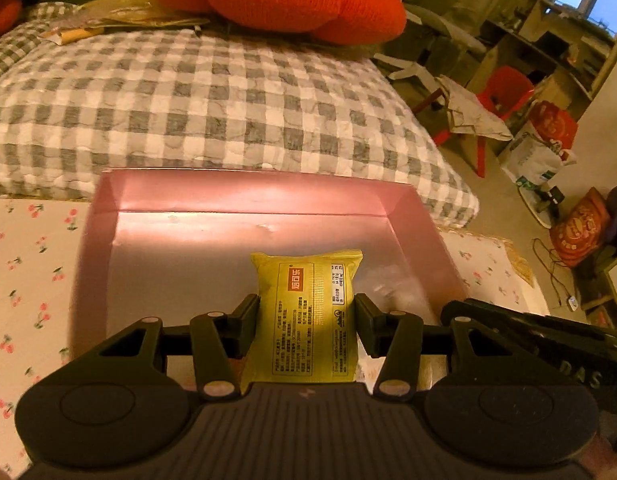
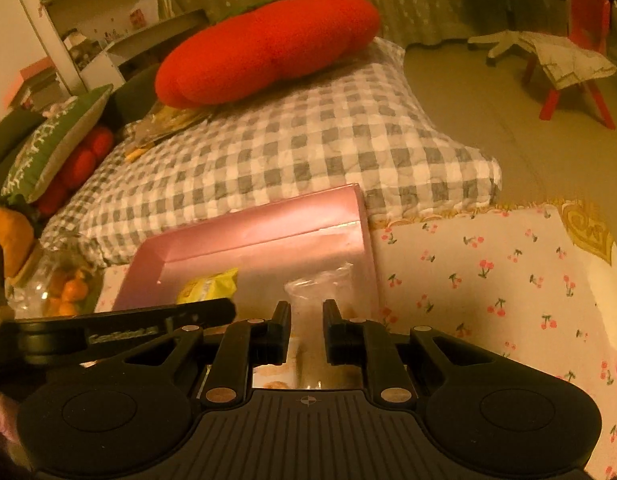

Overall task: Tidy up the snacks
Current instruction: 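Lower yellow packet into box with left tool while right tool releases clear bag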

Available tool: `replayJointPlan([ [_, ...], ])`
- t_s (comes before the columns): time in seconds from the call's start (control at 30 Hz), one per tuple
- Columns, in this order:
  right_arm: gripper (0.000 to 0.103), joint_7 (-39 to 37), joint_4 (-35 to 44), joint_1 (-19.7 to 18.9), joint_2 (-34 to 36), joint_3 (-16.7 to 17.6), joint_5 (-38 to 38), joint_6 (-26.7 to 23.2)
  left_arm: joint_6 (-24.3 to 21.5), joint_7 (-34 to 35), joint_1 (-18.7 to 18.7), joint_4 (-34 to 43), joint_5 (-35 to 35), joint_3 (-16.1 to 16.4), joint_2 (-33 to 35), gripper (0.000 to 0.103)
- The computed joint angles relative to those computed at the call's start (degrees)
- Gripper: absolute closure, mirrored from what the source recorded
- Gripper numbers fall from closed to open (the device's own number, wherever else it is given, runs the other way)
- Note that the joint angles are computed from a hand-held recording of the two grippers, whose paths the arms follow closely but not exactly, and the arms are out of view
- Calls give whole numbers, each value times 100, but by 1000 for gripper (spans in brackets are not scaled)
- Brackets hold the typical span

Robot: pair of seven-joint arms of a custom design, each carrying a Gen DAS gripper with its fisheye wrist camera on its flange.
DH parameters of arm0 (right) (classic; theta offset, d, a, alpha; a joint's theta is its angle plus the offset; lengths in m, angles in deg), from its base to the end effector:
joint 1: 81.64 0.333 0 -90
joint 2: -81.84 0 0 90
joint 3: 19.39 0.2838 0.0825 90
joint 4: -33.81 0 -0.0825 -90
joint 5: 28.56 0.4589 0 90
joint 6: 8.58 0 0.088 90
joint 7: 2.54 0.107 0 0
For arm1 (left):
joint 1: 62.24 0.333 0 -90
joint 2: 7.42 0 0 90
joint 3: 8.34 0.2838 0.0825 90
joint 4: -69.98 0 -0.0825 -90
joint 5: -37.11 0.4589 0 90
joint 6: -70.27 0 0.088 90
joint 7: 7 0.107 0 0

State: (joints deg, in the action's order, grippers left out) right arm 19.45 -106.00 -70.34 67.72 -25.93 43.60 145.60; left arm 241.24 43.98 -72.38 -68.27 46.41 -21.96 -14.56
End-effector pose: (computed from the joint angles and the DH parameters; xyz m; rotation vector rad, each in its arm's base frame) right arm 0.5475 0.0157 0.3555 -1.7576 1.4112 -0.2401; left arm 0.5284 -0.2446 0.3565 -2.0301 1.8249 -0.9148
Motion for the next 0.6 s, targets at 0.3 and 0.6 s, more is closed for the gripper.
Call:
replayJointPlan([
  [0.3, 80, 24, 110, -48, 170, 55, 31, 47, 74, -905, 216, 257, 1083, -93, 263, 56],
  [0.6, 68, 314, -74, -83, -88, 8, -129, -103, 47, -1567, 311, 181, 1821, -125, 45, 35],
])
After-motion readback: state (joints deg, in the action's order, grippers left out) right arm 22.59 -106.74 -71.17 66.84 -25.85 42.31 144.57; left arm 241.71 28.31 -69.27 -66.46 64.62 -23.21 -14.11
